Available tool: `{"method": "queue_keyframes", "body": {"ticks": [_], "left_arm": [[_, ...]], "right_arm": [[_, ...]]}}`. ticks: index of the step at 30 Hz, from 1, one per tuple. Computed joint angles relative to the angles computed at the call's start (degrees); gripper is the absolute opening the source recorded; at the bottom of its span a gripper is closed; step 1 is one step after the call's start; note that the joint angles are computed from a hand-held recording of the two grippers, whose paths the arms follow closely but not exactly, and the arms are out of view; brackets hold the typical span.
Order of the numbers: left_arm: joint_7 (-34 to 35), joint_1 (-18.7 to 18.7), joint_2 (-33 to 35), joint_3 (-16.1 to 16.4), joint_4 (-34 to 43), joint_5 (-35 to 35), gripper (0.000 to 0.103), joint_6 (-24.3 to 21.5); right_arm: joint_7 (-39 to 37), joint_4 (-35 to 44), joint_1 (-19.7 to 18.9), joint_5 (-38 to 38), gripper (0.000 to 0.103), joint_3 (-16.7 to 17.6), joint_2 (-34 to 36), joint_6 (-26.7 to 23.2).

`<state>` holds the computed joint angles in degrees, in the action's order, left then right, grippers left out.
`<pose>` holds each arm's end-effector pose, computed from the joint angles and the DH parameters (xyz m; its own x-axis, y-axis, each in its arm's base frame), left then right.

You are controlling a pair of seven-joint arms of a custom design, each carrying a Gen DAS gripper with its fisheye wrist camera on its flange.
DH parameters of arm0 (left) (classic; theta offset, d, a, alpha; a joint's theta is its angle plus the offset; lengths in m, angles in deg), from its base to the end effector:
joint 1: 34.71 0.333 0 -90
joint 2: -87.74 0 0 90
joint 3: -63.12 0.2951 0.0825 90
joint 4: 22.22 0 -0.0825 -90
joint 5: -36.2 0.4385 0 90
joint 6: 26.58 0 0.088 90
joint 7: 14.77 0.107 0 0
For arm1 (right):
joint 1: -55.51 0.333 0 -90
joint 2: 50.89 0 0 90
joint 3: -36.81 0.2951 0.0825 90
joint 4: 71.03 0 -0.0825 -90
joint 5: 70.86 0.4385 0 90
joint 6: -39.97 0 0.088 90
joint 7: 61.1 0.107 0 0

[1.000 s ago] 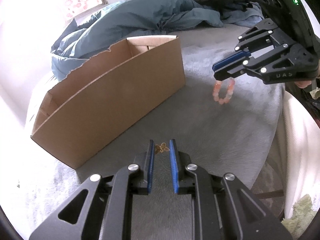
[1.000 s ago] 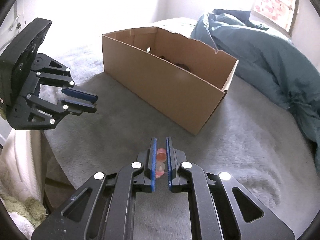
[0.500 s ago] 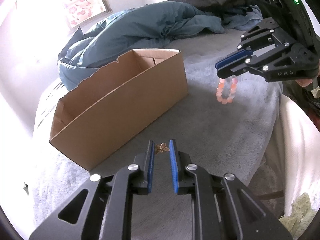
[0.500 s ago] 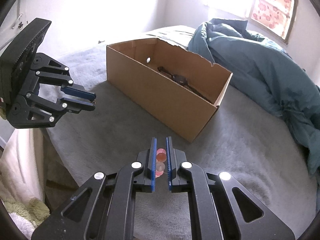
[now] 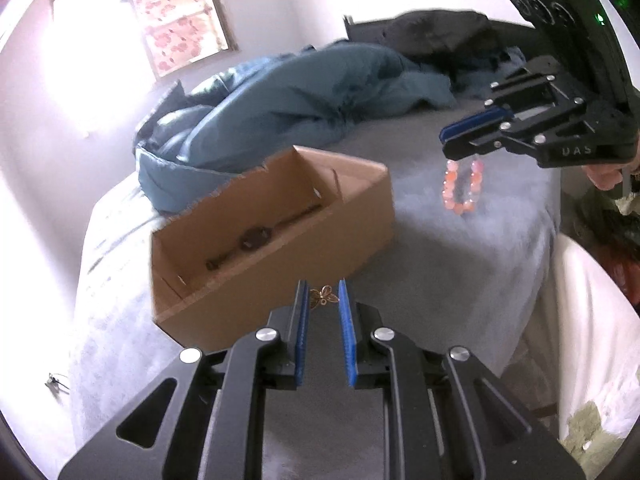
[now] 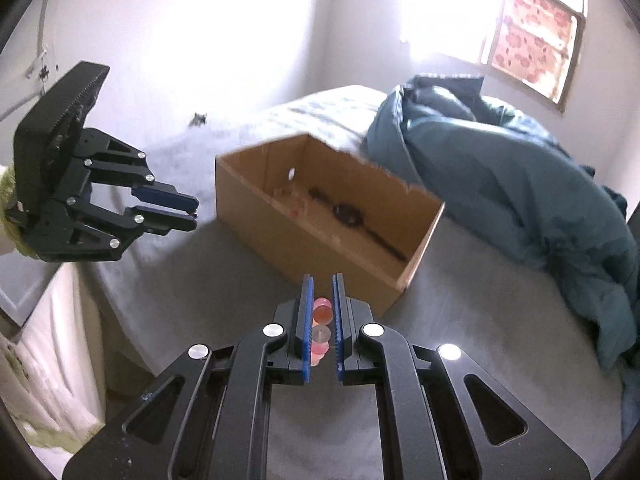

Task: Organize jewelry
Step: 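Carry the bracelet and gold charm with both grippers over the box, then open both grippers to drop the bracelet and charm into the box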

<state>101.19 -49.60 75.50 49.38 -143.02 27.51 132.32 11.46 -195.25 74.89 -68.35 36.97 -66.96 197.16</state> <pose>0.5254 -0.2895 0.5730 -0.6532 -0.7147 -0.2500 -0.3621 0.5848 -0.7259 0.5457 0.1920 0.5775 0.4955 -0.8482 0.1871 -0.5056 -0.4568 -0.7319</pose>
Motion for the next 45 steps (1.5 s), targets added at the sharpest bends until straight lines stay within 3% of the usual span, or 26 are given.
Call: {"method": "queue_keyframes", "body": {"ticks": [8,13,19,25,32,35,38,45], "left_arm": [[1.19,1.13,3.89,1.3,7.07,-1.59,0.014,1.69],[-1.02,2.48,9.78,1.53,14.57,-0.49,0.014,-0.07],[-1.12,2.84,18.28,1.68,24.56,-2.3,0.014,-6.78],[-2.34,2.55,26.76,1.85,34.51,-0.9,0.014,-16.44],[-5.6,1.57,35.58,2.85,46.92,2.29,0.014,-29.3],[-7.03,1.29,38.02,3.27,50.24,3.61,0.015,-32.42],[-7.52,1.27,38.16,3.42,49.77,4.47,0.015,-32.44],[-8.11,2.25,34.75,2.99,44.79,3.28,0.023,-28.84]], "right_arm": [[-9.15,11.18,1.4,8.03,0.007,-1.61,6.76,0.05],[-14.43,19.57,-0.85,12.91,0.007,-0.12,13.68,-1.65],[-16.67,30.66,-5.43,16.03,0.007,2.82,23.71,-9.19],[-13.43,42.53,-8.8,15.13,0.007,5.0,34.53,-18.63],[-8.01,59.33,-10.11,12.61,0.007,6.19,47.21,-31.35],[-6.16,65.71,-9.69,10.69,0.008,6.16,51.61,-35.38],[-5.02,67.12,-9.64,9.78,0.011,6.22,52.79,-35.78],[-4.63,57.69,-10.71,9.69,0.018,6.3,46.26,-28.76]]}}
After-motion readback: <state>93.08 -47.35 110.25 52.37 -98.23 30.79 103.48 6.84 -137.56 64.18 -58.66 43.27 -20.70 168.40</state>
